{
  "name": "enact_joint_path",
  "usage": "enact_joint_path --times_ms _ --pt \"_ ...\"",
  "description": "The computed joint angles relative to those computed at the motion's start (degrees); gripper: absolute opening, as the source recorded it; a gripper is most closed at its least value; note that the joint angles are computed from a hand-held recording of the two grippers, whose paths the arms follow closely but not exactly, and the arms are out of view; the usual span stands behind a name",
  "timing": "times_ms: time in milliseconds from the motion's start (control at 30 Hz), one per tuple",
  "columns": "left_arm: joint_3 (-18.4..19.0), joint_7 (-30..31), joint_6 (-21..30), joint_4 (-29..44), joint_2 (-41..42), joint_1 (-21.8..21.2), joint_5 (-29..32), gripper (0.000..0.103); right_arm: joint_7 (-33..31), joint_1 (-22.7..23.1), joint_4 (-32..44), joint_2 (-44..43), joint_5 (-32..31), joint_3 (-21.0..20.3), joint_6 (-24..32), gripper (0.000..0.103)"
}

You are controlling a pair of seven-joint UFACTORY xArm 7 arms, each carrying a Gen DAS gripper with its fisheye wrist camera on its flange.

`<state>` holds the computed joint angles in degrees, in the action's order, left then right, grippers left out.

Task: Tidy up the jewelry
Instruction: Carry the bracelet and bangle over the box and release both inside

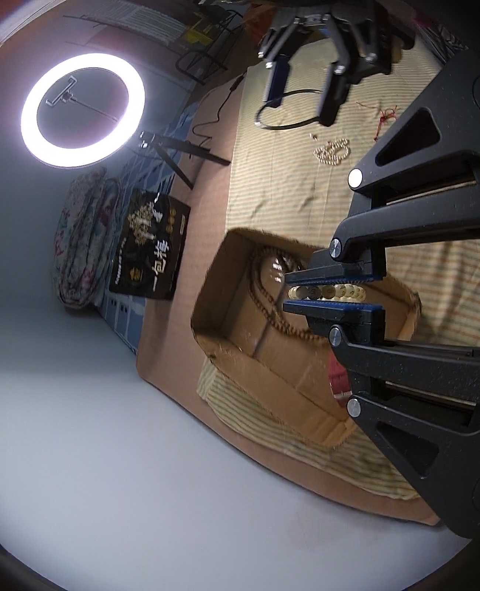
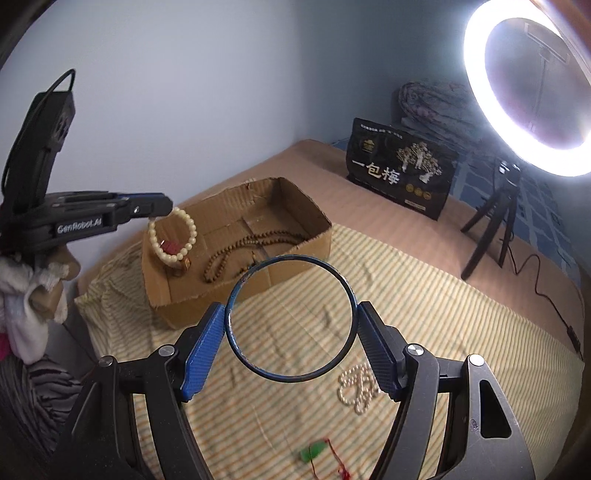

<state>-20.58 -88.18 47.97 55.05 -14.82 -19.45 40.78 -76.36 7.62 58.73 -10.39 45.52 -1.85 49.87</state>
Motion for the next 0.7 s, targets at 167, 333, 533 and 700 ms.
enact_joint_path --times_ms 167,333,533,700 --pt "0.58 -0.01 -1.25 -3.23 -2.54 0.49 -1.87 0.005 0.96 1.93 1.77 1.88 -0.04 2.25 -2.09 0.071" --pt "0.32 0.71 -1.95 -4.72 -3.33 1.41 -3.29 0.005 2.07 3.75 2.98 3.74 -0.38 4.17 -3.85 0.071" --pt "0.62 0.89 -4.19 -6.80 -4.60 2.37 -5.27 0.005 4.40 5.71 4.47 6.96 -1.99 6.52 -6.63 0.071" --pt "0.44 1.89 -4.96 -7.18 -4.30 3.20 -6.65 0.005 6.84 6.40 6.13 10.15 -4.11 8.03 -8.36 0.071"
